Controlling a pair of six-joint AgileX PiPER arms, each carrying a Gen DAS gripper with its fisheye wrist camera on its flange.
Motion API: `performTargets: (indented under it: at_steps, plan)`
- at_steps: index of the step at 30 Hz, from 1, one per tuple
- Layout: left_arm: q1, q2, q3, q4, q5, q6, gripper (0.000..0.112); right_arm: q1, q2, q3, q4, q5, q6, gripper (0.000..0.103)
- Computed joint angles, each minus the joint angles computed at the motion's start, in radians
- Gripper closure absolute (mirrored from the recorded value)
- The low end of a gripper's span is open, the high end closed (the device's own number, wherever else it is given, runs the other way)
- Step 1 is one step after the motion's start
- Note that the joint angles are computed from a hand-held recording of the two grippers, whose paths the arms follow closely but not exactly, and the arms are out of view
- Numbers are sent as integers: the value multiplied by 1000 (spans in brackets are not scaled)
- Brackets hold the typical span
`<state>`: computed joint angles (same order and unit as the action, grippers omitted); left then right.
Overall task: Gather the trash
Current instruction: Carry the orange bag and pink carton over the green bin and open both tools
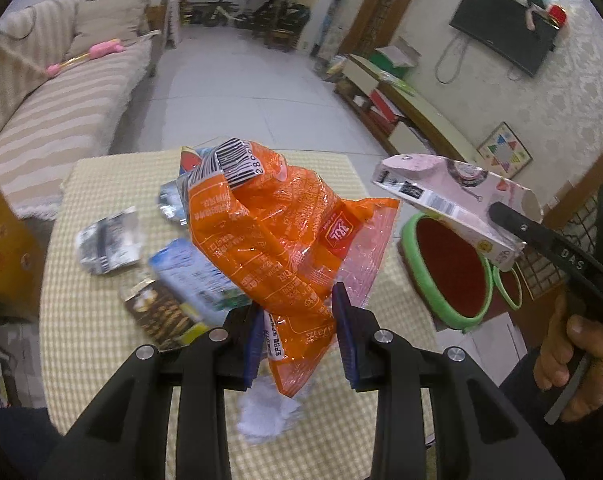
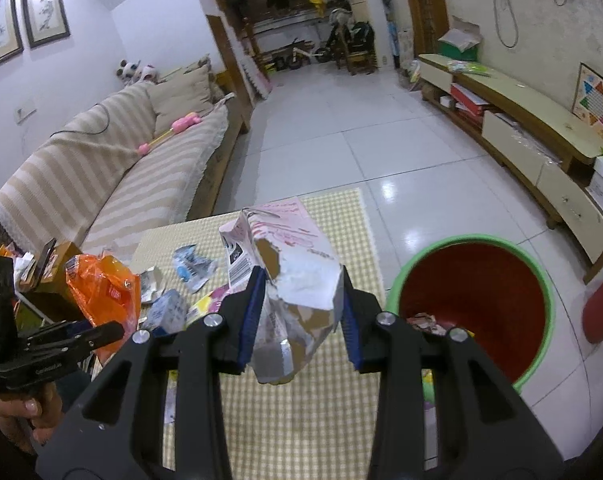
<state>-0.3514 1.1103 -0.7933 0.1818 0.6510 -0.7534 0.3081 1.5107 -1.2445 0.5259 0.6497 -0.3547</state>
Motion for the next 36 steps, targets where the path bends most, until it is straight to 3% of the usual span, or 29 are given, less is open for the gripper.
performTargets:
  at_steps: [16, 36]
  plan:
    - [-164, 347, -292, -82, -84, 87, 83, -275, 9, 9, 66, 40, -66, 68]
    - [-218, 748, -754, -295, 13, 382, 83, -390, 57, 20, -150, -29, 138, 68]
